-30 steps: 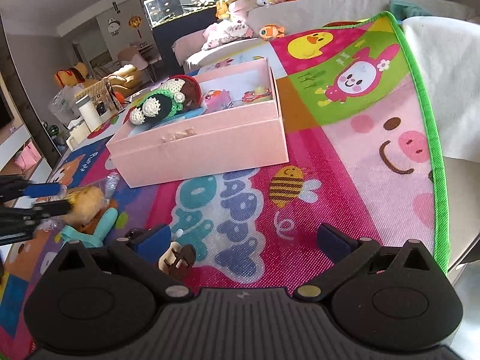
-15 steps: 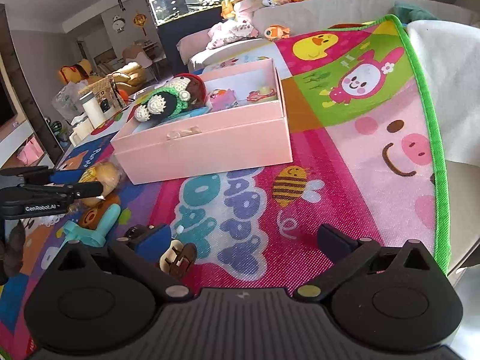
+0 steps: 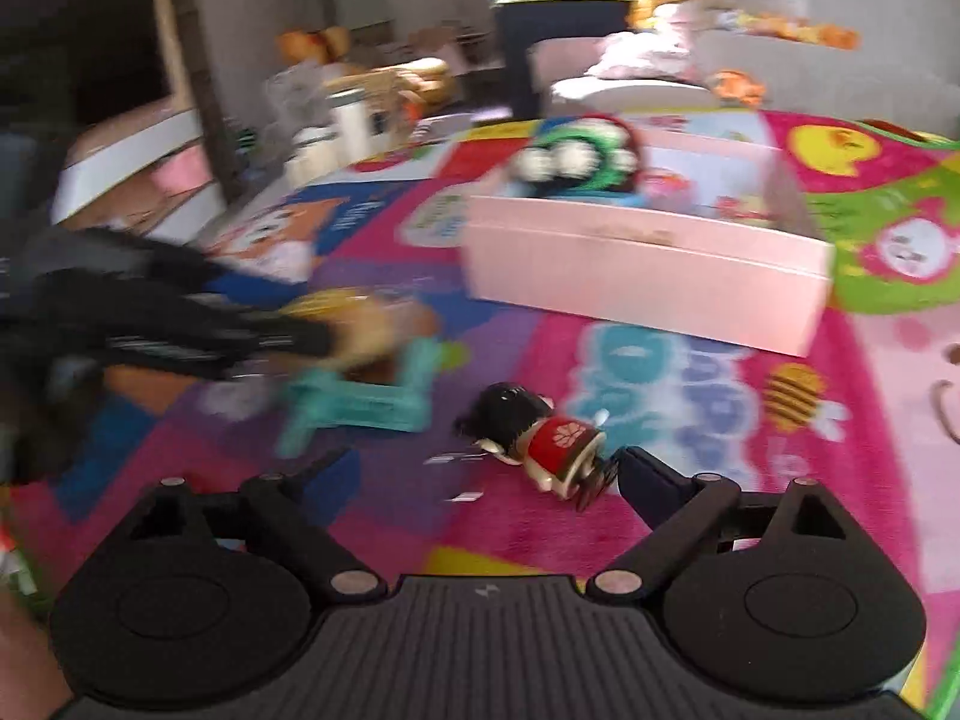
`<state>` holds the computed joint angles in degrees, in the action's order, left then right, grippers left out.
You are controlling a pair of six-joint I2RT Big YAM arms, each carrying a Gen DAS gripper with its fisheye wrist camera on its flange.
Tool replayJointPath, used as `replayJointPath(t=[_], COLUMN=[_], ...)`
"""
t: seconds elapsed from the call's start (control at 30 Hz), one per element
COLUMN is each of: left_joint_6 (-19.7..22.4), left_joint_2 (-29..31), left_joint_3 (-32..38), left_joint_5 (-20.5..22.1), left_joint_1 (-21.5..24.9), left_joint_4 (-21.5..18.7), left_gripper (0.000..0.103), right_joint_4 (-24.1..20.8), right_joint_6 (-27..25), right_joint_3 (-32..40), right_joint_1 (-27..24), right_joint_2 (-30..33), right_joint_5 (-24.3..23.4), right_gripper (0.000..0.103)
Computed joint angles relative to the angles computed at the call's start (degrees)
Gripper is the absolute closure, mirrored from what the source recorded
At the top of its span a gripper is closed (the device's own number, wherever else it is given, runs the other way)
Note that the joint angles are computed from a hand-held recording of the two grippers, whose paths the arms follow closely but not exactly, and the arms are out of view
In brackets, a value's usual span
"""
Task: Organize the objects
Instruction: 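Grasp the small brown-and-red figure keychain with the right gripper, then drop the bread packet into the pink box with the left gripper while the right gripper drops the figure in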
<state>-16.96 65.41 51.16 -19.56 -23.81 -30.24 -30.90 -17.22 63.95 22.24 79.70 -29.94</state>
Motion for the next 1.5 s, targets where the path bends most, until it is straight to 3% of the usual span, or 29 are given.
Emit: replayJointPath(t=[0.07,0.23,0.4,0.5,0.57,0.73,0.87,1.0,1.1,1.2,1.23,1.37,1.5], left_joint_6=[-1.10,-2.70,-3.66,-4.95,-5.02,-2.03,-0.62,0.91,1.32,-0.82,-1.56,-6.91,-11.71], left_joint_2=[1.05,2.07,3.02,3.32,2.75,0.92,-2.17,-4.36,-5.25,-5.39,-5.02,0.41,9.69], left_joint_3=[0.19,0.57,1.24,0.95,0.29,-1.57,-3.39,-3.12,-1.90,0.80,2.05,9.56,16.92], left_joint_5=[0.00,0.80,1.48,2.85,2.90,-2.00,-5.02,-5.35,-4.14,-0.13,1.07,6.77,10.22], left_joint_1=[0.51,1.39,2.05,2.85,2.76,-0.48,-3.27,-5.26,-6.23,-5.46,-4.88,-0.64,2.65], left_joint_4=[1.47,2.36,1.97,2.79,3.54,4.56,5.64,4.37,3.16,3.57,4.50,8.76,16.43], left_gripper=[0.046,0.046,0.041,0.039,0.044,0.046,0.047,0.047,0.047,0.047,0.047,0.046,0.046], right_joint_4=[0.62,5.69,5.57,3.89,2.24,2.49,1.89,1.37,2.04,3.95,4.57,6.91,7.22], right_joint_6=[-1.57,-4.41,-6.02,-5.12,-4.87,-5.77,-5.27,-4.87,-4.04,-2.09,-1.36,1.66,3.48], right_joint_3=[-0.97,-3.24,-1.07,0.94,1.87,0.27,-0.31,-0.97,-1.94,-2.77,-2.80,-2.92,-3.02], right_joint_1=[0.51,1.39,1.81,1.95,2.06,2.11,1.20,-0.35,-1.95,-3.76,-4.41,-6.21,-7.15], right_joint_2=[-1.28,-3.56,-0.70,1.38,2.17,0.72,-0.49,-2.18,-4.25,-6.25,-6.52,-7.00,-6.42], right_joint_5=[-0.82,3.36,7.09,7.24,6.68,6.48,6.32,5.49,4.32,2.63,1.82,-0.03,-1.02], right_gripper=[0.011,0.014,0.023,0.037,0.050,0.071,0.073,0.073,0.073,0.075,0.081,0.081,0.081])
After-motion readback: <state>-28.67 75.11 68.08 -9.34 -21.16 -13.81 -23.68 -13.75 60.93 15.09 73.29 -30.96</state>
